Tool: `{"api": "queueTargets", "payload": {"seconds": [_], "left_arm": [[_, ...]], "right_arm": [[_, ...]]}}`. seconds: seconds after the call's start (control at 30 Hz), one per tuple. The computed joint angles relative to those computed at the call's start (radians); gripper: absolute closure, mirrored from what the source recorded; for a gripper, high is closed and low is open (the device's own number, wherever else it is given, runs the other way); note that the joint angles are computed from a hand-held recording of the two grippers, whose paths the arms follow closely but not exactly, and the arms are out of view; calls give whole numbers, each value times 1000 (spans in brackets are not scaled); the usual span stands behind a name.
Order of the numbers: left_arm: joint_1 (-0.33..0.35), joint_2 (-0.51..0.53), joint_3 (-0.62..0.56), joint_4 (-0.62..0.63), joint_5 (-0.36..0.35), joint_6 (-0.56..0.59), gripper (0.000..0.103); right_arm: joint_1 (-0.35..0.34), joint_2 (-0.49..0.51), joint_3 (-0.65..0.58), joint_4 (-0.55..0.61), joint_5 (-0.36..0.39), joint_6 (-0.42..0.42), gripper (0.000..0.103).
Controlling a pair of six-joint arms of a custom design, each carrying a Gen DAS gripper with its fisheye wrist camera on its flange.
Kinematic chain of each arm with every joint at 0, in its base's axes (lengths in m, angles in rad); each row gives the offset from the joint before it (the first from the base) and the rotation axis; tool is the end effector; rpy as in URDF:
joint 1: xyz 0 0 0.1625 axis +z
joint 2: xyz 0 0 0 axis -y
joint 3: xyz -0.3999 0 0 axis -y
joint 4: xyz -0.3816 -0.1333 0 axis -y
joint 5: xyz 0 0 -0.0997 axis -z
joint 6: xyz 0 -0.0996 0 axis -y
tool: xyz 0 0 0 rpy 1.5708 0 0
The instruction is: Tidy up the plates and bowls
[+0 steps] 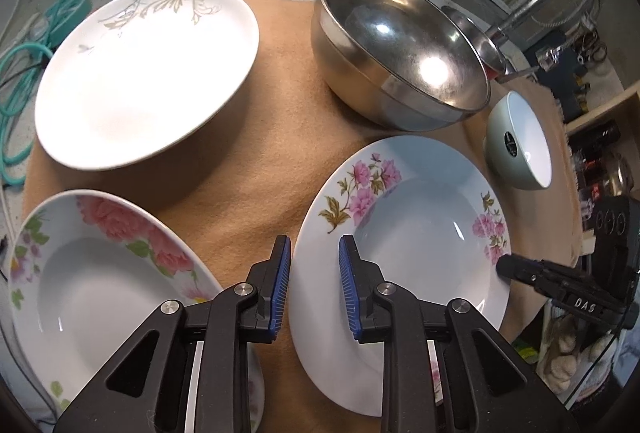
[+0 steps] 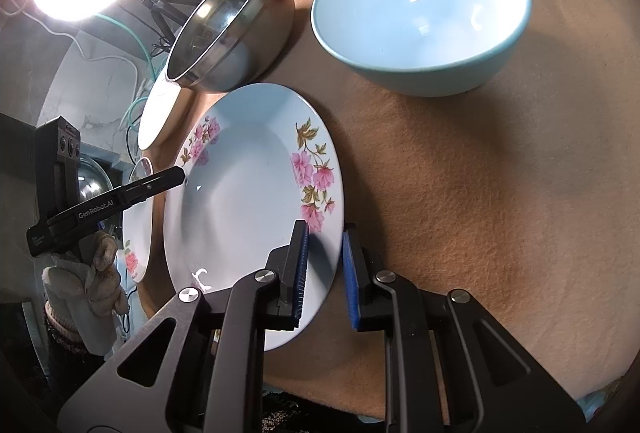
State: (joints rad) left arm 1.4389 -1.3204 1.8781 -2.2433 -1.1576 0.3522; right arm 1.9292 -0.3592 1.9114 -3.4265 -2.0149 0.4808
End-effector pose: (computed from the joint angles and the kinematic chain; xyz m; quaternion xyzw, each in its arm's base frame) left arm 0.1018 -0.5505 0.2688 0.2228 0.9515 -0.0333 0.2097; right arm 0.2614 -0.4398 -0.1345 -0.0922 -0.9604 0.2234 0.1387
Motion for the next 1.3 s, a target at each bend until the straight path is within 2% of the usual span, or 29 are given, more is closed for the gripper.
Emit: {"api": "queueTargets", "payload": {"seconds": [1.3], "left_arm": [[-1, -115, 127, -8, -5, -17, 80]], "right_arm": [[16, -16, 39, 3, -40, 25, 86]]}}
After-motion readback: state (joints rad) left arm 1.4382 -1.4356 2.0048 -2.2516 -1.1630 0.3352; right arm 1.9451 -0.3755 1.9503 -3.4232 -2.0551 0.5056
